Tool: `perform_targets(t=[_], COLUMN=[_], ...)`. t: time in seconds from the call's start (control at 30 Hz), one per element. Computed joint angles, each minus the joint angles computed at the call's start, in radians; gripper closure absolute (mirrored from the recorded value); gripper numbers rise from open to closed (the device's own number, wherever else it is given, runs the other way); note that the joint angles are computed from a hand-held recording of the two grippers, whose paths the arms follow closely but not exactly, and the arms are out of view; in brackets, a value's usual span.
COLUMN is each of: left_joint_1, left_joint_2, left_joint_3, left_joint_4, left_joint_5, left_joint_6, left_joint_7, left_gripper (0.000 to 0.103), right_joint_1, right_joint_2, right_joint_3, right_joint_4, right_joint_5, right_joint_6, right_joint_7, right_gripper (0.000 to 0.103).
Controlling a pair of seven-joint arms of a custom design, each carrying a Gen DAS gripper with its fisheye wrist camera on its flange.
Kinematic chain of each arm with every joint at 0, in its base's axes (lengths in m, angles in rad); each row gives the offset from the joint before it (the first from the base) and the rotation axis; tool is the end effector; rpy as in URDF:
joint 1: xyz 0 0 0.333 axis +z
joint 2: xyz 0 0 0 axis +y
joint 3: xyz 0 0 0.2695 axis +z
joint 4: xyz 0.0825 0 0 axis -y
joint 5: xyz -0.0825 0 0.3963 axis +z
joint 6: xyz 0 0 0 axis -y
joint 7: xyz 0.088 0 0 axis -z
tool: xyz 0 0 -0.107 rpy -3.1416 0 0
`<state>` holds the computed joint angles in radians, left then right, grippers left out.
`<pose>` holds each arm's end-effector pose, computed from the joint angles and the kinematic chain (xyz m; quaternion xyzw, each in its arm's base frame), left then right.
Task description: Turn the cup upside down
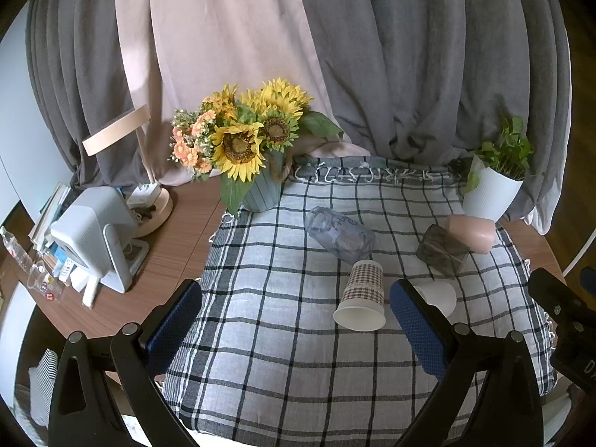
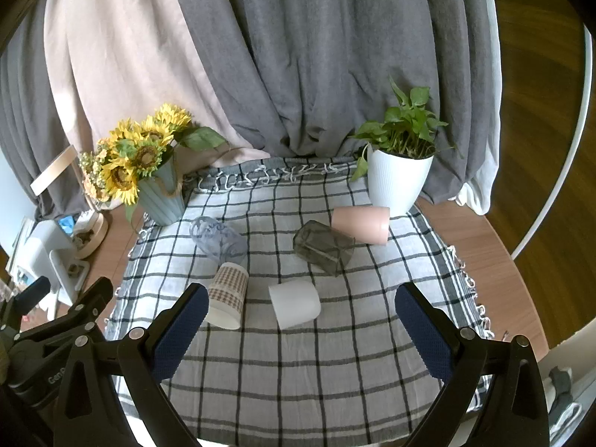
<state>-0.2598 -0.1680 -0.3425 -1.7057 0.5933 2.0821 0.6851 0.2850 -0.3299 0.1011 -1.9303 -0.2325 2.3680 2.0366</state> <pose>0.4708 -0.3093 0.6664 -0.6858 0.6091 -0.2369 0.3201 0.4866 0.2037 0.6689 -0.6607 0.6415 -0.2446 0.3034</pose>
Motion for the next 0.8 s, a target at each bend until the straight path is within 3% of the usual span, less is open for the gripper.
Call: perform_targets(t=[0.8], left_joint_1=[-0.009], left_joint_2=[0.018], left_joint_3=[0.004], left_joint_4=[0.020], left_joint_5=[0.012], left_joint_6=[-0.017], left_joint_7=[-0.008], left_gripper=[0.000], right_joint_1=[-0.002], right_joint_2=[0.008], right_joint_3=[-0.002], right_joint_4=[0.002], right_joint_5=[0.005], right_joint_6=[0.004], right_joint_7=[-0.007], right_gripper=[0.002])
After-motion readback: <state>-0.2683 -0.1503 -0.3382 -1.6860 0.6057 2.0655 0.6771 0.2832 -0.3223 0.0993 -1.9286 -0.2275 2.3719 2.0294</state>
